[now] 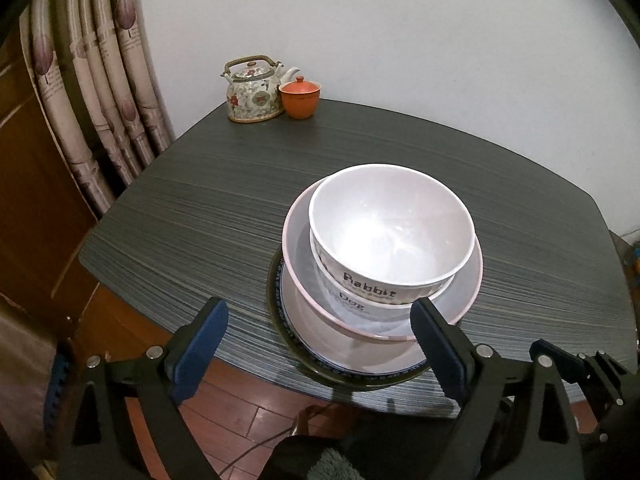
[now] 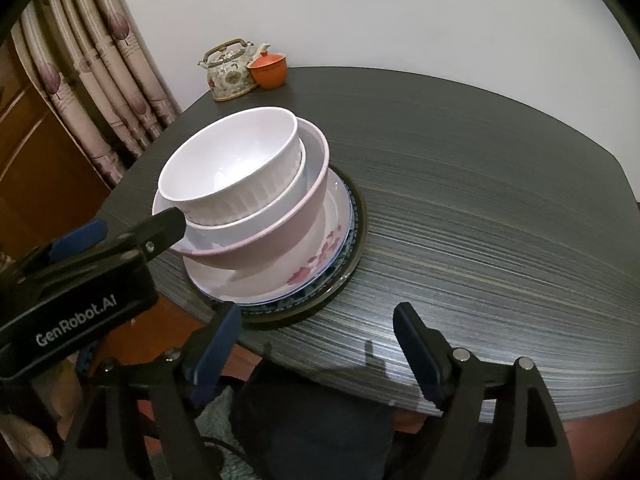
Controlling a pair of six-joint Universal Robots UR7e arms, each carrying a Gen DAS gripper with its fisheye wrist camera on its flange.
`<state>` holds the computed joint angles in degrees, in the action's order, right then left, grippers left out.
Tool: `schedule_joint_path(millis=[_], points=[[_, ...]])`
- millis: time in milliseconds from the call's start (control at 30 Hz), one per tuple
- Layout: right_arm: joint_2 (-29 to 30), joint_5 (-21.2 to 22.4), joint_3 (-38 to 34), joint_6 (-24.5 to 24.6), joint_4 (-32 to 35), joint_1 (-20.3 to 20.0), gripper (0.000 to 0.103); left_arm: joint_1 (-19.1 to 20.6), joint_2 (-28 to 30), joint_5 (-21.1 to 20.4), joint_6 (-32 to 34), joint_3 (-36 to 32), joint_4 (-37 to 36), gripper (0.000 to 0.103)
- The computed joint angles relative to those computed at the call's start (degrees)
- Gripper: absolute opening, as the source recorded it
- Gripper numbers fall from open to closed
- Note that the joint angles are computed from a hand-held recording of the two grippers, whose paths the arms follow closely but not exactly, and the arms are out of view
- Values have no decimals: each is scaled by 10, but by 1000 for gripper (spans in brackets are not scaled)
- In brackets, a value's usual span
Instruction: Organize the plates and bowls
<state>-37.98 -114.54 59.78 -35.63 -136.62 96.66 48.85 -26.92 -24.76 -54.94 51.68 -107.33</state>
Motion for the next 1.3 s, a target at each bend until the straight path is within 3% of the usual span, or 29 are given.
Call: schedule_joint_path(millis=[1300], points=[[-3,4,8,12,27,-3,81,2,4,-21,32,0,-15,91]])
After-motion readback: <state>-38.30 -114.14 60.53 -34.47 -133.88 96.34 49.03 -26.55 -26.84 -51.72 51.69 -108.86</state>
